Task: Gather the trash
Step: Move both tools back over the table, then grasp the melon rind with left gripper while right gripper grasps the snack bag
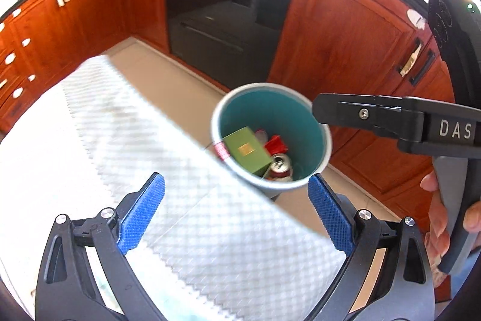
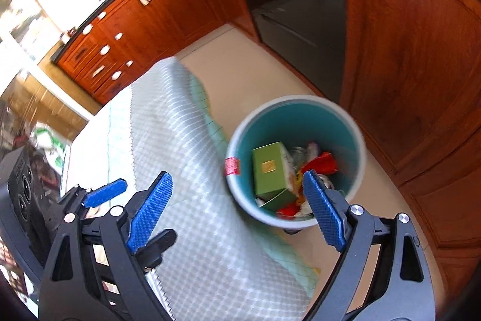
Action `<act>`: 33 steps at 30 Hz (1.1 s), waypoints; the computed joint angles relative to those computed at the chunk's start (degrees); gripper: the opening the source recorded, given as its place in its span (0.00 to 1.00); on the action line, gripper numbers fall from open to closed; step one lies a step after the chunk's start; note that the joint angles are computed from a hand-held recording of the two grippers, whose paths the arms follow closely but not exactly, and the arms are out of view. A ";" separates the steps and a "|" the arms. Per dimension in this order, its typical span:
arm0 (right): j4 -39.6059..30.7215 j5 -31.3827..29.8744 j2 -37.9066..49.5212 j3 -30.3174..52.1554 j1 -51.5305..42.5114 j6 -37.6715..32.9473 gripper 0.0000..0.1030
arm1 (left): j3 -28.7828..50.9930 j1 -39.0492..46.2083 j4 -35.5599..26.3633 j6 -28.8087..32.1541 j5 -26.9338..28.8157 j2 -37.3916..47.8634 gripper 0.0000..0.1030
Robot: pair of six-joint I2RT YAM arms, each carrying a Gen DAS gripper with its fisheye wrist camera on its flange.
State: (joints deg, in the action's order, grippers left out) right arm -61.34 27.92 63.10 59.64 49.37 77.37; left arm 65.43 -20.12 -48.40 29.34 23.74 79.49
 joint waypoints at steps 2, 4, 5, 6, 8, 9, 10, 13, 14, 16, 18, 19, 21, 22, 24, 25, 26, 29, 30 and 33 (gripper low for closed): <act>0.22 0.86 3.53 2.86 2.90 0.39 0.84 | -0.20 5.57 -2.37 3.96 1.13 -1.43 0.93; 0.98 1.71 7.58 6.07 6.12 0.93 0.84 | -0.01 12.17 -4.93 9.36 2.49 -2.41 0.93; 1.59 1.89 9.43 7.43 7.38 1.07 0.84 | 0.05 15.32 -5.79 11.90 3.03 -2.74 0.93; 2.51 1.79 11.58 8.93 8.55 0.91 0.84 | 0.25 18.68 -6.73 14.57 3.45 -2.86 0.93; 4.22 1.42 15.57 11.79 10.33 0.63 0.84 | 1.52 26.58 -9.29 20.49 5.11 -2.20 0.93; 5.53 0.81 17.93 13.38 11.03 0.05 0.84 | 2.12 30.17 -10.23 22.96 5.78 -1.54 0.93; 6.56 0.16 19.85 14.80 11.43 -0.70 0.84 | 2.82 34.03 -11.38 25.83 6.61 -0.65 0.93; 9.22 -1.71 26.96 20.39 12.88 -2.92 0.84 | 6.49 44.00 -13.79 32.19 7.68 3.69 0.94; 9.87 -2.51 29.56 22.70 13.22 -3.94 0.84 | 7.93 46.82 -13.96 33.63 7.80 5.49 0.94; 10.37 -3.84 34.62 27.83 13.83 -5.75 0.84 | 11.21 52.01 -14.97 36.60 8.33 9.19 0.93; 9.85 -4.59 39.42 33.26 14.77 -7.00 0.84 | 14.48 56.32 -15.84 38.43 8.72 12.72 0.93; 9.55 -5.07 41.78 36.00 15.13 -7.75 0.84 | 16.16 58.27 -16.35 39.20 8.93 14.60 0.93; 9.18 -5.78 45.65 40.50 15.75 -8.73 0.84 | 19.32 61.64 -17.39 40.21 9.37 18.31 0.93; 9.19 -6.26 47.58 42.65 16.03 -9.25 0.84 | 20.43 63.00 -17.51 40.45 9.30 20.00 0.93; 8.46 -7.28 51.61 47.30 16.46 -9.98 0.84 | 21.44 64.87 -16.87 40.39 8.92 22.55 0.93; 8.25 -7.75 53.43 49.21 16.64 -10.13 0.84 | 21.96 65.78 -16.65 40.36 8.72 23.94 0.93; 8.10 -8.29 55.06 50.96 16.76 -10.26 0.84 | 21.93 66.45 -16.28 40.32 8.59 24.88 0.93; 7.89 -9.95 59.31 55.10 16.78 -10.34 0.84 | 21.75 68.64 -15.34 40.69 7.94 27.46 0.93; 7.97 -10.70 60.61 56.22 16.81 -10.23 0.84 | 21.80 69.18 -15.33 41.11 7.75 28.15 0.93; 7.90 -12.44 63.67 58.77 16.76 -10.10 0.84 | 21.96 69.90 -15.61 42.06 6.98 29.86 0.93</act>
State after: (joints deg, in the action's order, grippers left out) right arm -53.45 15.48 126.76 118.41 66.13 67.27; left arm 87.39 49.78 -64.01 71.40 30.72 109.35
